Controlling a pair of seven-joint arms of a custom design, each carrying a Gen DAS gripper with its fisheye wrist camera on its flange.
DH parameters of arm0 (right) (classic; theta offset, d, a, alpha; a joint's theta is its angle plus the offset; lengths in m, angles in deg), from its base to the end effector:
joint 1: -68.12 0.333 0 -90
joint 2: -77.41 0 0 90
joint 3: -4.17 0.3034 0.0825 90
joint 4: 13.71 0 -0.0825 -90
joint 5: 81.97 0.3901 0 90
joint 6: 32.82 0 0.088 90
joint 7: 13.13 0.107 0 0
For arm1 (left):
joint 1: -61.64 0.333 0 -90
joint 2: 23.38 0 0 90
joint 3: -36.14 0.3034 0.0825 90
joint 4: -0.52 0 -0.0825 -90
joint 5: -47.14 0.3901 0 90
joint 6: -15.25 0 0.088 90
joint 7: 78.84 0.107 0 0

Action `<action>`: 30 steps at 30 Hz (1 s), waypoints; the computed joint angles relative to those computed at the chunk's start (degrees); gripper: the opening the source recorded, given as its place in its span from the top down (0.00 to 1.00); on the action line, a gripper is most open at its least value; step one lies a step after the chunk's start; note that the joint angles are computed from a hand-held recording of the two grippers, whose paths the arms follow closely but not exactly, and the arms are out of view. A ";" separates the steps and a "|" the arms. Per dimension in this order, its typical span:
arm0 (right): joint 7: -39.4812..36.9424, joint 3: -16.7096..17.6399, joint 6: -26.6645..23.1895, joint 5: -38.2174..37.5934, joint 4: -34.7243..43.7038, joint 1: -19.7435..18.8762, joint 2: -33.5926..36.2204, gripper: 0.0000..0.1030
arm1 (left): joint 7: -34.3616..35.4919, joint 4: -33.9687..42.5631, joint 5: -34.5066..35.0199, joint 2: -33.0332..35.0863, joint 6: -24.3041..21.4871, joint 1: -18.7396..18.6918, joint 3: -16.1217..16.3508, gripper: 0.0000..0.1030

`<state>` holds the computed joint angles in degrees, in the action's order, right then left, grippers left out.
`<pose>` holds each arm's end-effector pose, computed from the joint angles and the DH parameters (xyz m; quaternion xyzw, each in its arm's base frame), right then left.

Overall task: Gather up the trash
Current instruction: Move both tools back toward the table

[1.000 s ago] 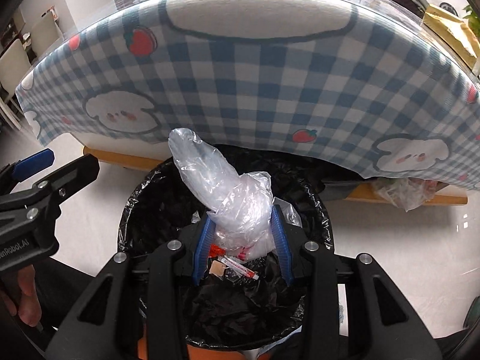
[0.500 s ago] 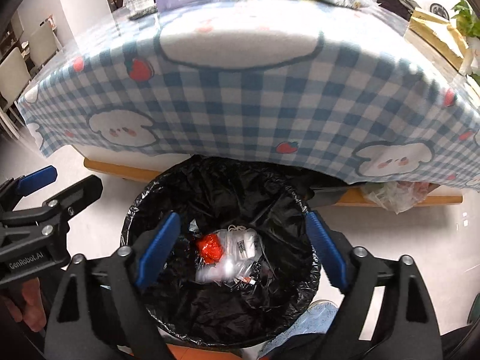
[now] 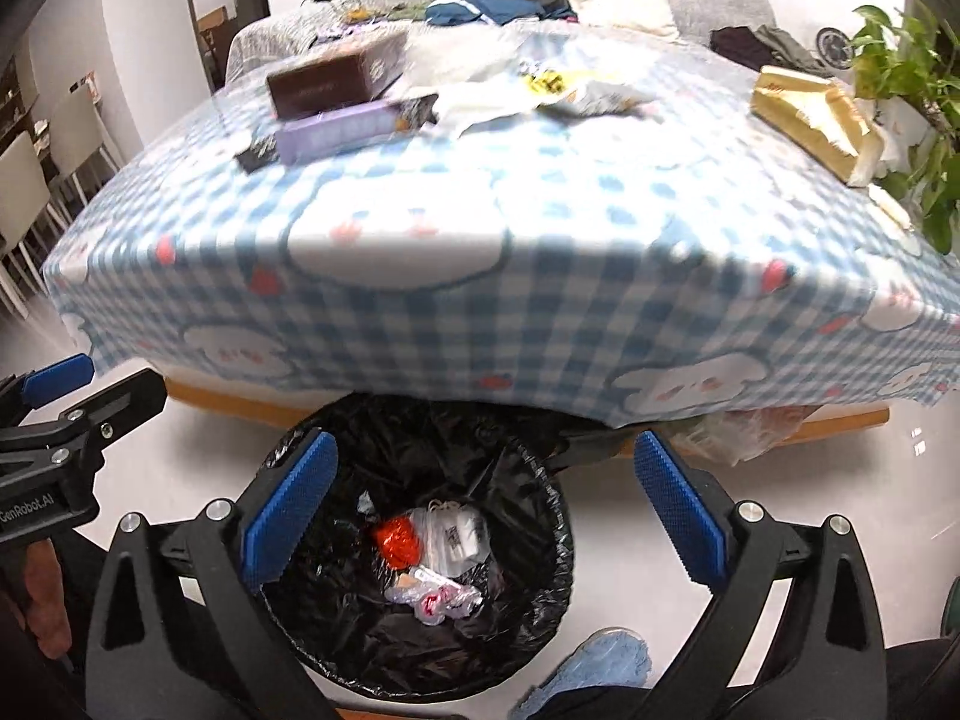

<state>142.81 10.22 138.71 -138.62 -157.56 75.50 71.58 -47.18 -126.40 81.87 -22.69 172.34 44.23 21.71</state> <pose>0.4552 0.1698 0.3454 -0.6782 0.6590 -0.2290 0.2309 0.4729 -0.3198 0.4076 -0.6609 0.6864 -0.2436 0.1806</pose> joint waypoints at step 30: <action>-24.46 -3.87 -6.98 17.89 22.90 0.19 7.62 0.07 | 13.78 33.05 -5.48 16.47 -12.09 -2.62 3.89 0.06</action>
